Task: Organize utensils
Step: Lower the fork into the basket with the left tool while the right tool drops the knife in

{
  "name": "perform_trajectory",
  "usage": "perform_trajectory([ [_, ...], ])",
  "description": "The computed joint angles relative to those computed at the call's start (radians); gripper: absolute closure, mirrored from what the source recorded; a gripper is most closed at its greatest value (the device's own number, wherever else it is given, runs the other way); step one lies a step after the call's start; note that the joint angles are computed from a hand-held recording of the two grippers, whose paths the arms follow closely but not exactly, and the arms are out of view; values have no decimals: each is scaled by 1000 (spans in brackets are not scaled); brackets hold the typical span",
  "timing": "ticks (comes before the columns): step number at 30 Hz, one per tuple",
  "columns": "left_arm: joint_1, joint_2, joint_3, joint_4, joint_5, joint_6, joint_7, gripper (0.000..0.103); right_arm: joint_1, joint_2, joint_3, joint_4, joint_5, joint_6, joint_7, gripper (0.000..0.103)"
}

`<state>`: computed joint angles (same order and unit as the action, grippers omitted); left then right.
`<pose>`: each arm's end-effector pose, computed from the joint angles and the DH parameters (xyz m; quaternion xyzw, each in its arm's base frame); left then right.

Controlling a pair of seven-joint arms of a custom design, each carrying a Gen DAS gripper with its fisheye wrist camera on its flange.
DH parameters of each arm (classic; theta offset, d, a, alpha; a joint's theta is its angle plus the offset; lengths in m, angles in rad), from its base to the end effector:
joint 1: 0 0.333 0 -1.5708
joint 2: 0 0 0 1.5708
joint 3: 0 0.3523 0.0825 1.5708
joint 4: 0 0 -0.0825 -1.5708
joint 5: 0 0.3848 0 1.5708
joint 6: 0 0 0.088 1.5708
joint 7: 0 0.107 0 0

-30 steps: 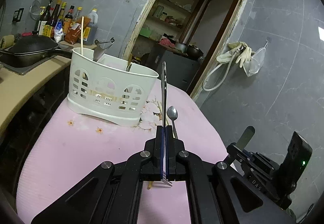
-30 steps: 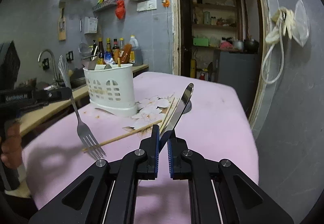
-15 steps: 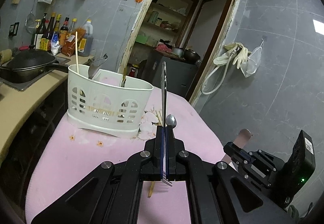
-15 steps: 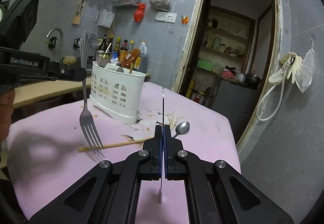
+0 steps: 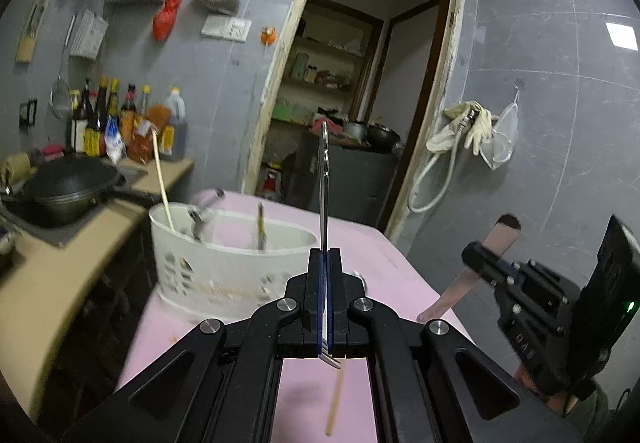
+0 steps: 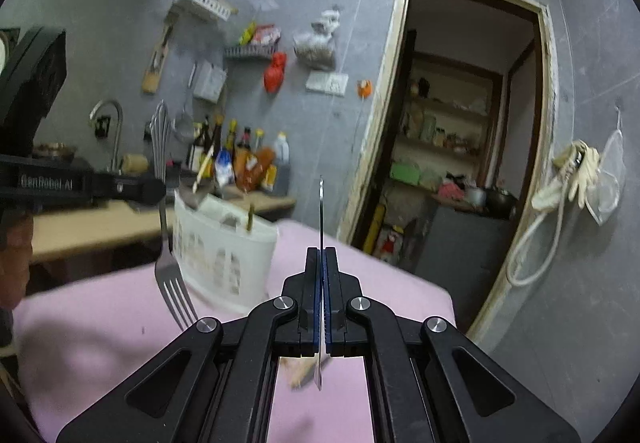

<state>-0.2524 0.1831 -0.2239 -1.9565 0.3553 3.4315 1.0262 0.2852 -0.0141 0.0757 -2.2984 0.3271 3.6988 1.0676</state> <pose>0.5526 -0.3163 0.5800 -0.4707 0.6476 -0.5621 0.2076 0.5175 0.1505 0.5620 -0.6481 0.4103 -0.4688 0.4381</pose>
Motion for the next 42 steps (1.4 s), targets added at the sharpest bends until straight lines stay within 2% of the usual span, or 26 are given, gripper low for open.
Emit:
perform_trajectory([
  [2,-90,-4,96,10,-79,-3,81,103,-4,15,-6,28,-53,5,43,103],
  [4,-131,-3,145,20,-136,-2,143,103,-14,40,-12,76,-133,5,109,103],
  [9,-169,2,209,58,-231,-18,246,103,-43,110,-3,204,-277,-7,231,103],
  [11,-211,9,262,76,-286,-17,300,103,-55,140,7,256,-317,-12,270,103],
  [13,-228,14,291,89,-326,-12,342,103,-75,165,20,302,-368,-19,323,103],
  [19,-199,55,296,170,-379,-12,397,103,-194,255,110,472,-606,-67,586,103],
  [23,-265,98,387,239,-422,-33,425,103,-266,311,178,568,-740,-101,733,103],
  [27,-225,141,368,299,-385,-65,377,103,-303,351,223,619,-805,-129,796,103],
  [31,-187,179,344,345,-335,-99,321,103,-369,395,302,665,-868,-182,849,103],
  [33,-215,195,382,356,-318,-111,295,103,-389,408,332,674,-867,-211,840,103],
  [35,-217,214,390,371,-293,-127,273,103,-415,423,369,680,-863,-243,825,103],
  [37,-185,228,353,384,-264,-149,255,103,-447,441,414,686,-860,-270,811,103],
  [39,-131,241,286,396,-236,-178,247,103,-504,466,492,692,-868,-305,802,103],
  [42,-101,251,251,393,-202,-183,220,103,-577,495,588,686,-854,-337,781,103],
])
